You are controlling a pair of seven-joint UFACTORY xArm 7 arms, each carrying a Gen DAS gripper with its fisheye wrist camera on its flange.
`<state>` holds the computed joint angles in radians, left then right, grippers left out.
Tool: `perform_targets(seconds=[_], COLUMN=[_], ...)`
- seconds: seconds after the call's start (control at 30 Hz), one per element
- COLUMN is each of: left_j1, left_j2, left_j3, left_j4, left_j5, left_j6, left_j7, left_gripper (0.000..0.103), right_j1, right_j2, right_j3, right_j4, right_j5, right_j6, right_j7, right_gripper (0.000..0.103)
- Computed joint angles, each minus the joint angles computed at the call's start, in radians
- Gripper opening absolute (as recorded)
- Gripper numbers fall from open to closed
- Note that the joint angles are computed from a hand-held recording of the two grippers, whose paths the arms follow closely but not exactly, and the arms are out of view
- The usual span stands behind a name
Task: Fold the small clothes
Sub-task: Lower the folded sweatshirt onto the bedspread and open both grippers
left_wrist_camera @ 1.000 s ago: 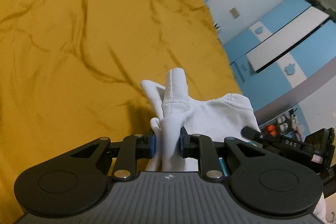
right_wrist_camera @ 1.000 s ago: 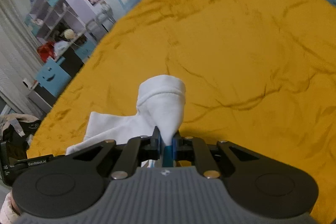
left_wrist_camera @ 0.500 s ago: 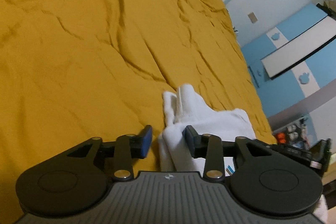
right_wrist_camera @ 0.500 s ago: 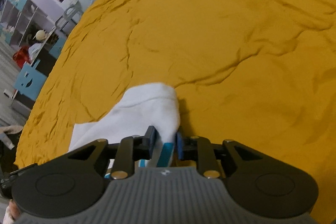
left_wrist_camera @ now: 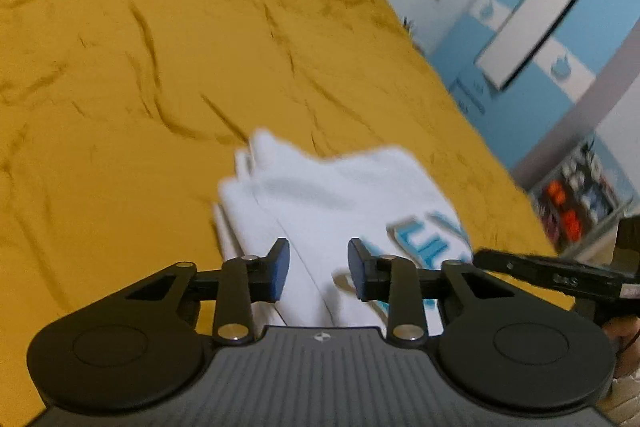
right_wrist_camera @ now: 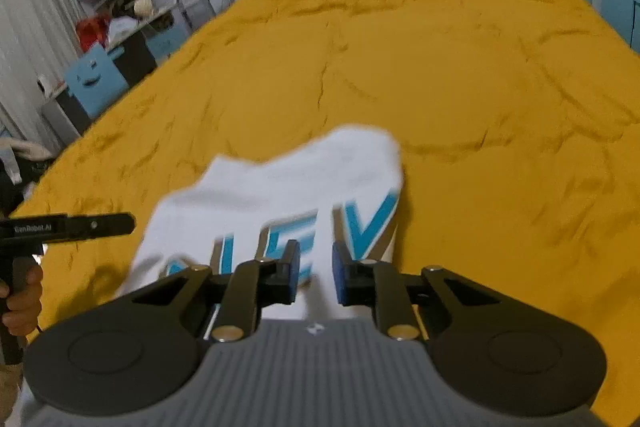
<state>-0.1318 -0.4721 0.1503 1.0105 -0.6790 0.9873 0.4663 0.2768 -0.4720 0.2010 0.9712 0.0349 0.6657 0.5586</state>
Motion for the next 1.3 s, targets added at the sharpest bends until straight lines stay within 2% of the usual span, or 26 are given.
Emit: perform_targets(seconds=[0.07, 0.27, 0.43, 0.53, 0.63, 0.77, 0.87, 1.0, 1.13, 1.3], left_j1=[0.013, 0.016, -0.001, -0.025, -0.044, -0.066, -0.077, -0.068, -0.062, -0.073], left_j2=[0.003, 0.021, -0.055, -0.138, -0.233, -0.382, -0.453, -0.509, -0.544, -0.545], left_j3=[-0.046, -0.054, -0.052, -0.046, -0.051, -0.091, -0.108, -0.101, -0.119, -0.103], left_j4=[-0.023, -0.018, -0.017, -0.044, -0.09, -0.187, -0.244, -0.301, -0.358, -0.404], left_j5=[0.076, 0.13, 0.151, 0.159, 0.173, 0.25, 0.294, 0.359, 0.411, 0.43], left_j6=[-0.018, -0.016, 0.005, 0.013, 0.009, -0.045, -0.054, -0.013, -0.027, -0.048], left_j7=[-0.019, -0.06, -0.063, -0.027, -0.01, 0.025, 0.005, -0.033, -0.047, -0.049], left_gripper=[0.022, 0.02, 0.02, 0.02, 0.02, 0.02, 0.02, 0.017, 0.015, 0.013], right_j1=[-0.011, 0.005, 0.005, 0.004, -0.001, -0.007, -0.005, 0.001, 0.027, 0.049], right_j2=[-0.002, -0.008, -0.093, -0.161, -0.222, -0.294, -0.331, -0.362, -0.373, -0.376], right_j3=[0.013, -0.007, 0.009, 0.043, 0.099, 0.172, 0.217, 0.269, 0.287, 0.294], right_j4=[-0.013, -0.075, -0.072, -0.069, -0.065, -0.086, -0.108, -0.134, -0.189, -0.249], right_j5=[-0.01, 0.031, 0.0, -0.032, -0.081, -0.139, -0.165, -0.193, -0.191, -0.195], right_j6=[-0.005, -0.04, -0.005, 0.042, 0.1, 0.154, 0.166, 0.207, 0.213, 0.182], right_j7=[0.027, 0.066, 0.064, 0.063, 0.067, 0.091, 0.119, 0.154, 0.191, 0.246], right_gripper=[0.007, 0.006, 0.01, 0.011, 0.02, 0.021, 0.021, 0.021, 0.022, 0.022])
